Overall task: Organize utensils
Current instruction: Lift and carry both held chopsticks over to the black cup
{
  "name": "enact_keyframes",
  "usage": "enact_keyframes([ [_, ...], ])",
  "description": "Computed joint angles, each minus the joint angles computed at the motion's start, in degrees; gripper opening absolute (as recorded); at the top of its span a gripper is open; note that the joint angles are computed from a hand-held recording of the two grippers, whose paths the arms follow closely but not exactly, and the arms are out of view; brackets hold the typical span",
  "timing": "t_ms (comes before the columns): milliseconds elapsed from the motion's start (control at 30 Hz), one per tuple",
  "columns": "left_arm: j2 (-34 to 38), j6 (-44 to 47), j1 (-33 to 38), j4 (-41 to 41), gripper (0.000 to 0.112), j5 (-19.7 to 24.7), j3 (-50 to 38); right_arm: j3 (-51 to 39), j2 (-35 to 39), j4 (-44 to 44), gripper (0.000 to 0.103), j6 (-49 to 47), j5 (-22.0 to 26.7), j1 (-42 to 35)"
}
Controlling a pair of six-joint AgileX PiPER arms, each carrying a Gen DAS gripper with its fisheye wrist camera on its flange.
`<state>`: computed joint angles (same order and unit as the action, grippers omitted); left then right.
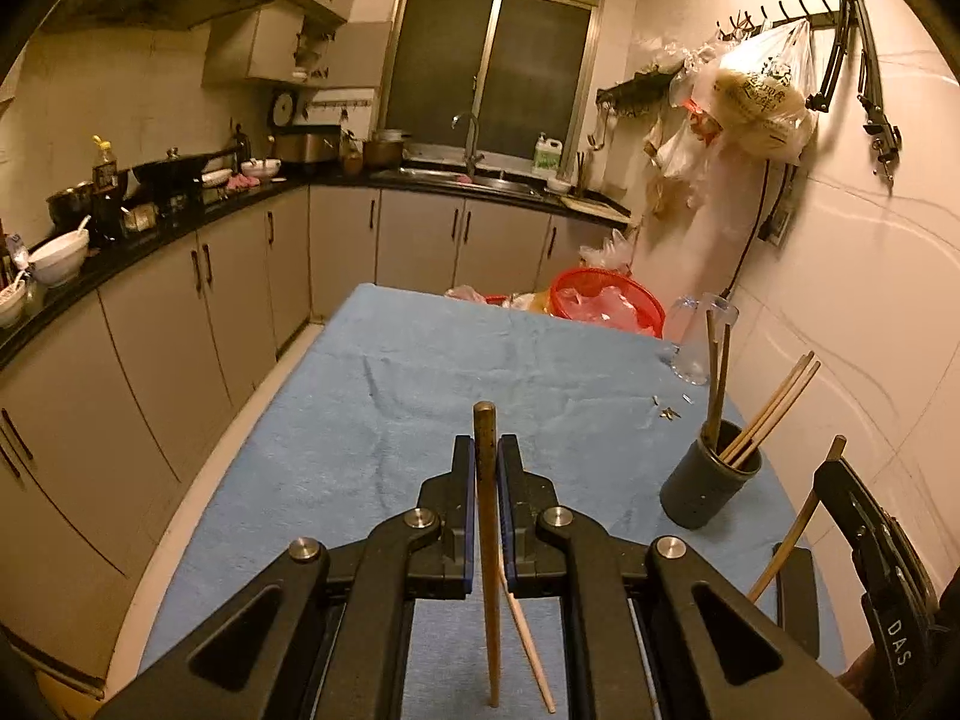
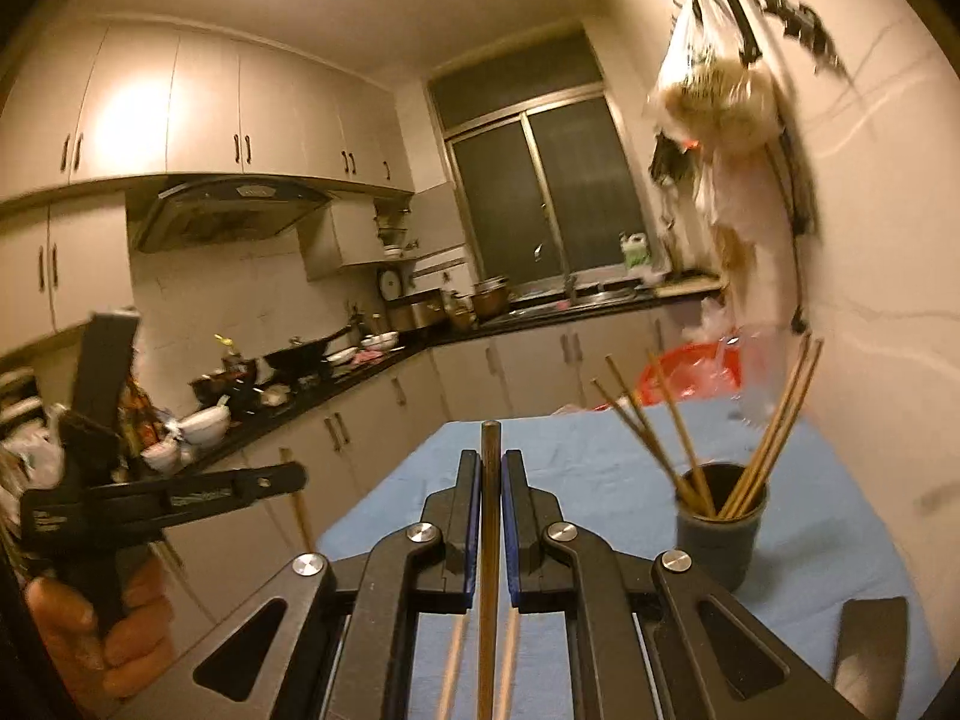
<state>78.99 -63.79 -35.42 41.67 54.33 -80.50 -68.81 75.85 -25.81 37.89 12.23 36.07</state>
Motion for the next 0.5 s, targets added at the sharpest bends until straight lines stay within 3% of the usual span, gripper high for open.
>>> enact_keyframes([
  [267,-1.91,3.43,0.89,-4.92,0.007,-1.37,0.48,0.70,0.87,0.02,0.007,-0.81,0.00,0.38],
  [500,-2.74,2.47,0.23,-4.24,0.007,-1.68,1.54,1.59,0.18,15.72,0.007,-15.69,-1.29,-1.65],
])
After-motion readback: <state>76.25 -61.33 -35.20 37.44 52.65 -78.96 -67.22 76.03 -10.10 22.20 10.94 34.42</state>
